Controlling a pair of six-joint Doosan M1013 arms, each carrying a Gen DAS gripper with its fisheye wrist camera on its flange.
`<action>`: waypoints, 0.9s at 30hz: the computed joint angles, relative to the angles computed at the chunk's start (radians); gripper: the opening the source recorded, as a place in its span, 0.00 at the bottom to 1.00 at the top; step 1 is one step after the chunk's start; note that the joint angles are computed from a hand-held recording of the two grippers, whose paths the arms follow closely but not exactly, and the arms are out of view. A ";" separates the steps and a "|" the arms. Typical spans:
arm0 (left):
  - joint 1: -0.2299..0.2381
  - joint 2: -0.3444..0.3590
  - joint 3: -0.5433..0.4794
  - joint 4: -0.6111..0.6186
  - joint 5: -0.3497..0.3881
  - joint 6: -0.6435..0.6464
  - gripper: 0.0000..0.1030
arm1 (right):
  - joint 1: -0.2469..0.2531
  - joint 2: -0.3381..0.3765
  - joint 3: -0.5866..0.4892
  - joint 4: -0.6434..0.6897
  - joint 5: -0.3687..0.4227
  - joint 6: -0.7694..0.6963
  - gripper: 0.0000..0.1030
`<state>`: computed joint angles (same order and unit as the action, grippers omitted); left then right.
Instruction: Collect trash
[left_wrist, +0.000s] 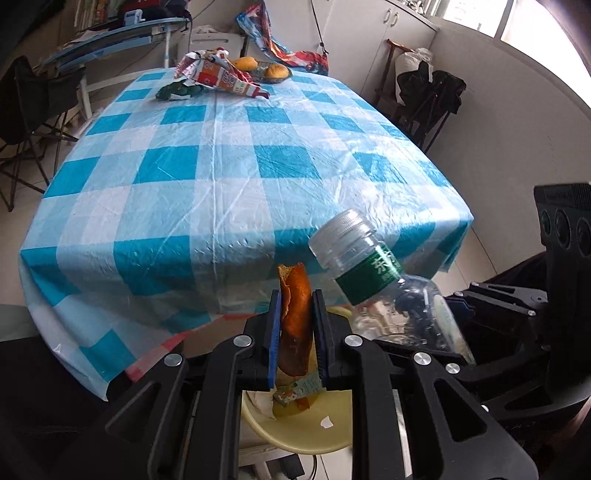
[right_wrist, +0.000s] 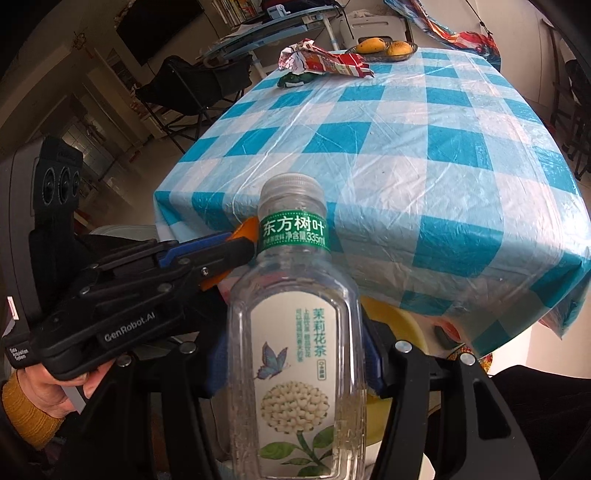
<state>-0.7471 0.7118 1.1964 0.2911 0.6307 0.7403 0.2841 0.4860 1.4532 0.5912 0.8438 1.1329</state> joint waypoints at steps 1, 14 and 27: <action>-0.003 0.005 -0.008 -0.006 0.023 0.016 0.14 | 0.002 0.001 -0.001 -0.020 0.007 0.016 0.55; 0.003 0.006 -0.001 -0.001 0.089 -0.051 0.34 | 0.006 -0.013 0.014 -0.085 -0.026 0.072 0.67; 0.011 0.003 0.011 0.052 0.110 -0.158 0.47 | 0.024 -0.015 0.020 -0.097 -0.080 0.044 0.76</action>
<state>-0.7366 0.7143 1.2070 0.3426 0.7402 0.5824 0.3084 0.4708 1.4732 0.4940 0.7640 1.1768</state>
